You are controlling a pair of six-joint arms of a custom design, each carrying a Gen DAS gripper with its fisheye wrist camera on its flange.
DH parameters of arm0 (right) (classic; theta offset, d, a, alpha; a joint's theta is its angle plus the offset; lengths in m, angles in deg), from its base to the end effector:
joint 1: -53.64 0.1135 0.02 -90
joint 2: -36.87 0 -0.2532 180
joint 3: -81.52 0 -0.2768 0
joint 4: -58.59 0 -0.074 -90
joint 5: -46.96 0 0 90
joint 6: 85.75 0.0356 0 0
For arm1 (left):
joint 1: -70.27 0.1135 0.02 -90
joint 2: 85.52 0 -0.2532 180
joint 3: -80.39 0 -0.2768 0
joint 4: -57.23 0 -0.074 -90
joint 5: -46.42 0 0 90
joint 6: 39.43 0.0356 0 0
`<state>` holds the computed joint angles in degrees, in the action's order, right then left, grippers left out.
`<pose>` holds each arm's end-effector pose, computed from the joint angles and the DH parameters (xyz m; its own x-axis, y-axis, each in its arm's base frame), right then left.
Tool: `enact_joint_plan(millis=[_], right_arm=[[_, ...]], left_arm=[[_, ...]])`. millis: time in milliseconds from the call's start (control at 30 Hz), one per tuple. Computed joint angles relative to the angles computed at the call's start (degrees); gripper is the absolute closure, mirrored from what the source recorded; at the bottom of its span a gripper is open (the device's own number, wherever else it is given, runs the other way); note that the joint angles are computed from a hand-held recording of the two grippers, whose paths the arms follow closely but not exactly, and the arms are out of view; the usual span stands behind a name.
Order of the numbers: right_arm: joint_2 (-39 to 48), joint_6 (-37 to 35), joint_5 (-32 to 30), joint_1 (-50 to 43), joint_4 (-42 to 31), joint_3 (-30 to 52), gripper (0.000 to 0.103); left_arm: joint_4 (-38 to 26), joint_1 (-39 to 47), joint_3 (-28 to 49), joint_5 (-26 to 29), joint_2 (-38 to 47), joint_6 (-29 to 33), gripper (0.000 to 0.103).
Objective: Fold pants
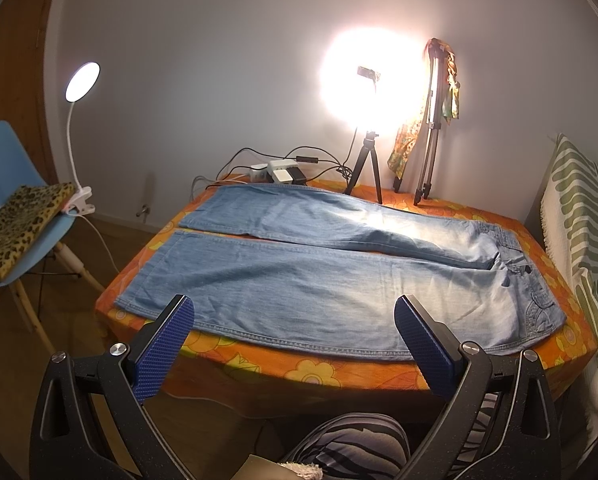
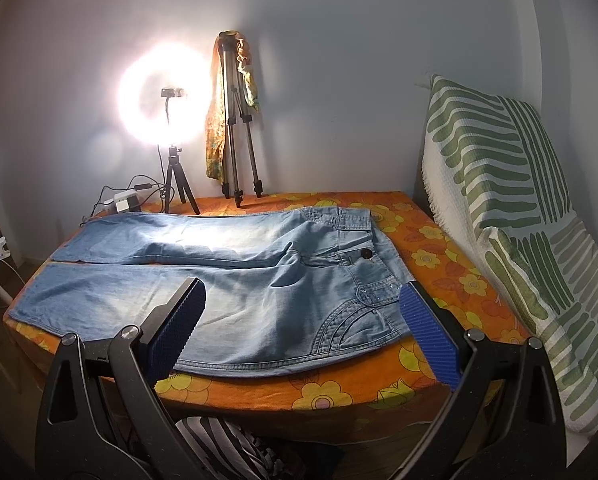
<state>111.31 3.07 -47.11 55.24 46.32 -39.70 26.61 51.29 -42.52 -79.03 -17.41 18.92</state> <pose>0.3152 0.0113 0.2314 -0.4662 -0.0336 -0.8840 -0.1002 0.9949 0.0150 0.2661 -0.0697 0.2271 -0.4588 -0.2942 -0.8384 -0.4531 0.8892 -0.0641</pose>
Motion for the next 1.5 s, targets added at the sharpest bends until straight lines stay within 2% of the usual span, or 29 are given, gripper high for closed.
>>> enact_joint_plan(millis=[400, 1267, 1500], right_arm=[[0.1, -0.1, 0.1, 0.0, -0.1, 0.1, 0.003], [-0.7, -0.6, -0.4, -0.6, -0.1, -0.3, 0.003], [-1.8, -0.3, 0.3, 0.7, 0.0, -1.2, 0.003]], left_arm=[[-0.2, 0.6, -0.4, 0.2, -0.4, 0.1, 0.003], [-1.5, -0.8, -0.3, -2.8, -1.6, 0.2, 0.003], [-2.6, -1.4, -2.1, -3.8, -4.5, -0.5, 0.003]])
